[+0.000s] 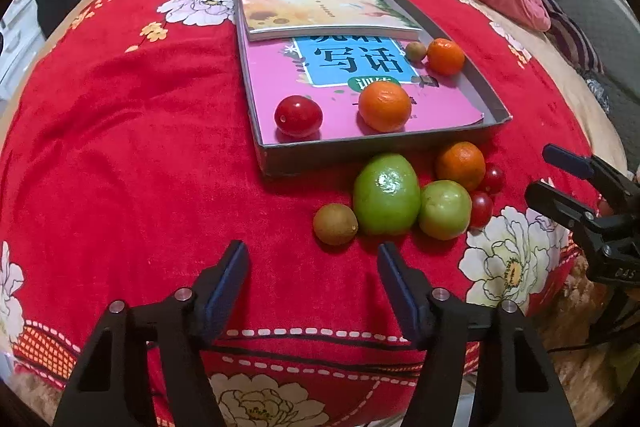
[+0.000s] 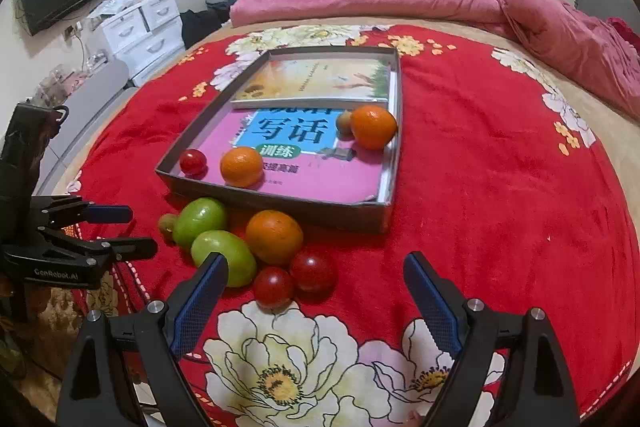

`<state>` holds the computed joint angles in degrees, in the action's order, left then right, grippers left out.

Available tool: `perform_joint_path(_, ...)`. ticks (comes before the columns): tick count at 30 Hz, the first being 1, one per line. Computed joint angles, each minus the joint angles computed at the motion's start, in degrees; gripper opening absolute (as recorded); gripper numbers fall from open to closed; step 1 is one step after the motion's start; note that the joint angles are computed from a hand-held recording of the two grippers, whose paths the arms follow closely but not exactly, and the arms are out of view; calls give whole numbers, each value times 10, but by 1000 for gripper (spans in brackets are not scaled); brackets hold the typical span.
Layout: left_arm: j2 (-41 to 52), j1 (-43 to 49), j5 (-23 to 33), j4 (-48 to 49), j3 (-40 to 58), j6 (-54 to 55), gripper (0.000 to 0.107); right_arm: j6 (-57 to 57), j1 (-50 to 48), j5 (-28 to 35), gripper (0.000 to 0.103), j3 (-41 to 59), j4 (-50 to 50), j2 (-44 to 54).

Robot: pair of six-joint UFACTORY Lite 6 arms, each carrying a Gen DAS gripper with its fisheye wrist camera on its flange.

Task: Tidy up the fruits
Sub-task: 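Close the left tool on a brown kiwi while the right tool grasps a red tomato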

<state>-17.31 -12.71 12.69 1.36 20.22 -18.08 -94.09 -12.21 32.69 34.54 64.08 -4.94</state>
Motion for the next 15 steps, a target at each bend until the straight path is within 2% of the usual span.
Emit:
perform_joint_path(6,19,-7,-21,-1,1,7,52,25,9,-31,89,9,-16,25)
perform_joint_path(8,29,-18,-28,31,3,-25,49,36,11,-37,88,16,-25,41)
perform_joint_path(10,36,-28,-32,86,6,-80,47,47,9,-36,84,24,-32,56)
perform_joint_path(12,43,-26,-39,73,8,-63,43,53,7,-30,79,32,-36,68)
perform_joint_path(15,52,-16,-47,45,11,-27,41,55,5,-15,70,46,-35,89)
